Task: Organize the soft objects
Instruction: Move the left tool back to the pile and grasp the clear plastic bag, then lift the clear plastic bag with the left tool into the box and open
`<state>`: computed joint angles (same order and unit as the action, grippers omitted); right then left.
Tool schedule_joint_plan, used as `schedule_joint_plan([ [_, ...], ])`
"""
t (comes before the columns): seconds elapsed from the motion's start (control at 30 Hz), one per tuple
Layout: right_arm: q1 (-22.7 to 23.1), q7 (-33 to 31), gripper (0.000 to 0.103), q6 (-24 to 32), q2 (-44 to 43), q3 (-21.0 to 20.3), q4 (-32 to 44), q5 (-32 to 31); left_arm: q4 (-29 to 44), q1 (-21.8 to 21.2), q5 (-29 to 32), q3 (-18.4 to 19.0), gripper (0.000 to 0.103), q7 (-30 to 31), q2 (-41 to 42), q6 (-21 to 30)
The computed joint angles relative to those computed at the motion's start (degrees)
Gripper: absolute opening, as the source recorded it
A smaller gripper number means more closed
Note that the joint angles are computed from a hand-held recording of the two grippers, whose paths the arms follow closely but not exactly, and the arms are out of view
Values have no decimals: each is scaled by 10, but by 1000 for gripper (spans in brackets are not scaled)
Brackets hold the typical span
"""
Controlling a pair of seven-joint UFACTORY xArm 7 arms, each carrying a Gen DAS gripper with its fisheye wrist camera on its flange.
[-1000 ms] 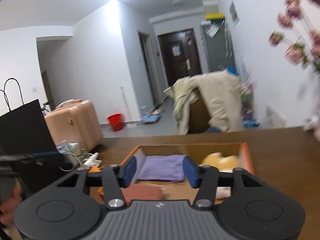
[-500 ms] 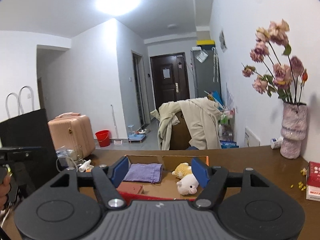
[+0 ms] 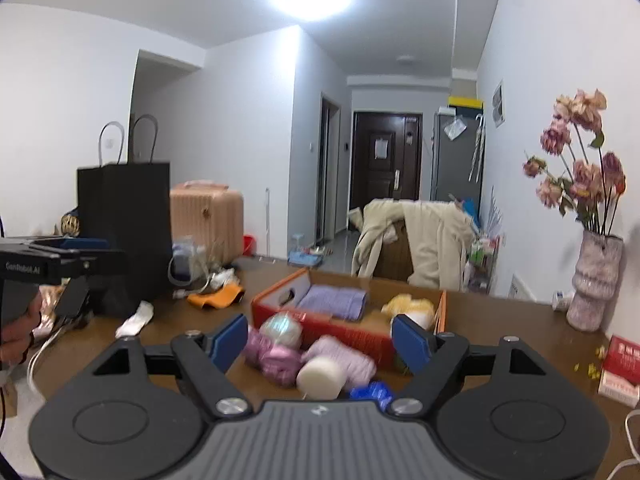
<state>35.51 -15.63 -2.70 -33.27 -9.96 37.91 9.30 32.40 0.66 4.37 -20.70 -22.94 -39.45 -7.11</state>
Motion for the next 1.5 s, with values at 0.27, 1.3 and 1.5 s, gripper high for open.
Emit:
schedule_joint_plan([
  [0.27,-20,34,80,38,5,32,-30,16,-31,-23,5,20,103,22,10,-6],
  [1.3,-42,-194,74,184,443,11,376,369,441,-54,102,82,65,75,549,129],
  [1.5,-100,-214,56,190,470,68,402,400,452,-48,20,66,38,158,563,130],
])
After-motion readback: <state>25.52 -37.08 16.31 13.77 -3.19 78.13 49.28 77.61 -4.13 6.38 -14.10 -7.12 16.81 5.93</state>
